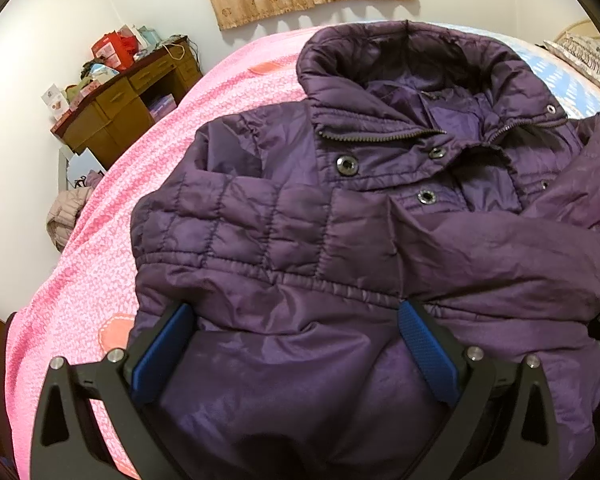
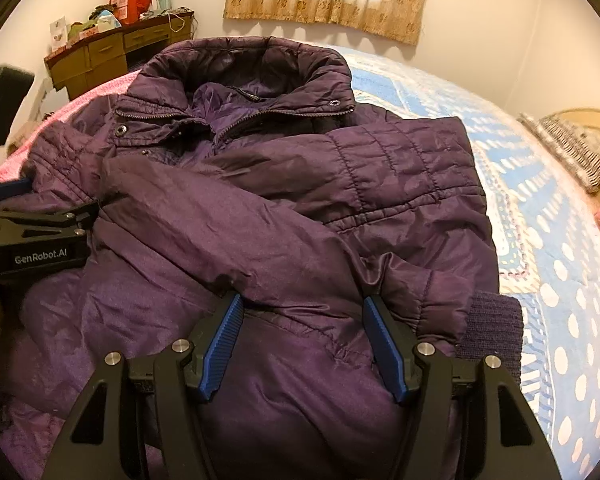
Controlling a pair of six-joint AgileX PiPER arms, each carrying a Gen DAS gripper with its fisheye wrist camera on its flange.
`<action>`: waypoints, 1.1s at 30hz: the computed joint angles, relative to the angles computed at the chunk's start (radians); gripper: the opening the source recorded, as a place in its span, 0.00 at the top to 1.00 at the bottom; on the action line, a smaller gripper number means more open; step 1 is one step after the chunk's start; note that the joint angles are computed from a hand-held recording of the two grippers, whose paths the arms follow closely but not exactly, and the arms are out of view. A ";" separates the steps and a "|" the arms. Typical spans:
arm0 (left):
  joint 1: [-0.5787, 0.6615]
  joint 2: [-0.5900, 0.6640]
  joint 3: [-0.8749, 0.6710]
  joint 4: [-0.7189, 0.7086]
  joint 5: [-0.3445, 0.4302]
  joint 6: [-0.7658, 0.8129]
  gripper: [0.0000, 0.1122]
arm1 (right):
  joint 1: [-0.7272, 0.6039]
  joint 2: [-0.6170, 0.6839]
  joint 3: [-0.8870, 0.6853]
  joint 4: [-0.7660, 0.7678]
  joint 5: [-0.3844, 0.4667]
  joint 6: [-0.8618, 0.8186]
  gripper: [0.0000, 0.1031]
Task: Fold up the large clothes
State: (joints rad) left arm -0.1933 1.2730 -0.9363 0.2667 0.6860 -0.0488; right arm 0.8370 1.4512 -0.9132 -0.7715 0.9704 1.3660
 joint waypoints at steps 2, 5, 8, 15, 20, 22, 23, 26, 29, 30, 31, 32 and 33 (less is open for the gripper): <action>0.054 -0.010 -0.021 -0.117 0.015 0.132 0.08 | -0.041 -0.054 -0.011 0.095 -0.021 -0.134 0.39; 0.153 -0.070 -0.042 -0.255 0.050 0.293 0.08 | -0.044 -0.145 -0.038 0.157 0.010 -0.238 0.38; 0.296 -0.109 -0.122 -0.490 0.128 0.538 0.08 | -0.051 -0.206 -0.103 0.125 0.069 -0.329 0.36; 0.242 0.042 -0.394 -0.517 0.160 0.558 0.08 | -0.382 -0.109 -0.287 0.315 -0.130 -0.726 0.36; 0.109 0.243 -0.546 -0.388 0.081 0.479 0.08 | -0.544 0.102 -0.483 0.477 -0.198 -0.948 0.36; 0.100 0.312 -0.601 -0.397 0.087 0.483 0.08 | -0.574 0.183 -0.570 0.532 -0.197 -1.024 0.36; 0.091 0.364 -0.645 -0.381 0.102 0.466 0.08 | -0.593 0.242 -0.635 0.555 -0.192 -1.064 0.36; 0.083 0.469 -0.743 -0.386 0.135 0.440 0.08 | -0.634 0.356 -0.767 0.617 -0.153 -1.159 0.36; 0.068 0.531 -0.803 -0.368 0.135 0.424 0.15 | -0.670 0.461 -0.889 0.686 -0.118 -1.241 0.37; 0.064 0.541 -0.812 -0.374 0.129 0.438 0.18 | -0.677 0.493 -0.926 0.710 -0.103 -1.269 0.48; 0.056 0.550 -0.818 -0.365 0.121 0.449 0.20 | -0.682 0.513 -0.945 0.730 -0.096 -1.293 0.68; 0.052 0.550 -0.815 -0.369 0.114 0.465 0.27 | -0.683 0.531 -0.962 0.743 -0.086 -1.315 0.76; 0.058 0.546 -0.814 -0.390 0.117 0.490 0.39 | -0.682 0.524 -0.946 0.734 -0.095 -1.322 0.83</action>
